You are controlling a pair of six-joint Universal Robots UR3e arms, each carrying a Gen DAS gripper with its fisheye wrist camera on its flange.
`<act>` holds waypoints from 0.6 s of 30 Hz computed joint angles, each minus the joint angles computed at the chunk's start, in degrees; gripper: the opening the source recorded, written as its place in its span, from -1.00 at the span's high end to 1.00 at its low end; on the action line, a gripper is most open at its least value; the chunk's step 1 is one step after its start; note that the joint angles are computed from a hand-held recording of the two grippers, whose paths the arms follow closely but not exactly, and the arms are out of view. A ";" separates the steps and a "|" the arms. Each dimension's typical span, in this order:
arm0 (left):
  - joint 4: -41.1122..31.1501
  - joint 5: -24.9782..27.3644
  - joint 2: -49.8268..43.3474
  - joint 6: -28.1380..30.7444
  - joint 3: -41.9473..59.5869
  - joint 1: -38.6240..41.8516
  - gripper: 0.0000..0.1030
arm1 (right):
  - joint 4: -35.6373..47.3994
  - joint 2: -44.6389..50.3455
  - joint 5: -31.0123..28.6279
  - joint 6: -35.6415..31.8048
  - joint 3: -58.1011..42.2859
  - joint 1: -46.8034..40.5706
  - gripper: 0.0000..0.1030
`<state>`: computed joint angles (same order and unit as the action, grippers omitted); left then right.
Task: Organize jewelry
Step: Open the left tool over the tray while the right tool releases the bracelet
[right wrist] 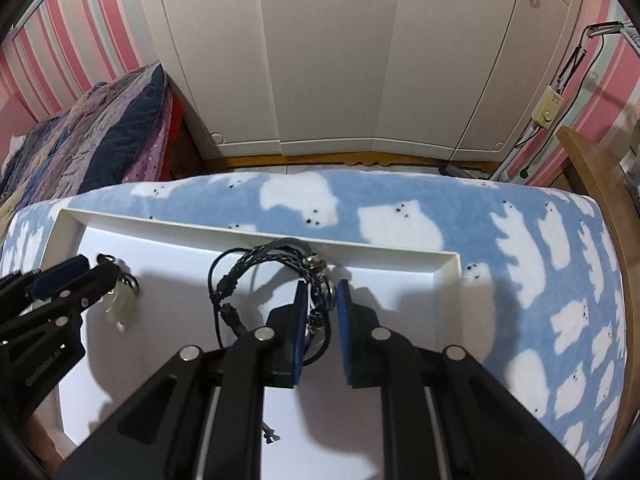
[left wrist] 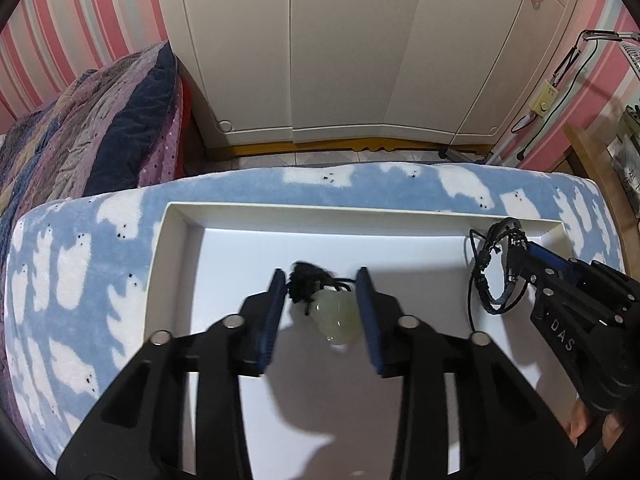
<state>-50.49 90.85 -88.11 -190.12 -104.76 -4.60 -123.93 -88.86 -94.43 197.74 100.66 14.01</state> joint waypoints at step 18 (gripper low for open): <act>-21.71 -1.41 32.03 1.32 -1.15 0.87 -0.87 | 27.63 -36.35 3.63 -9.47 0.31 -6.07 -0.23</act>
<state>-72.19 89.44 -56.08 -188.81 -105.91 -3.73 -96.30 -125.21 -90.80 188.27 100.98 7.94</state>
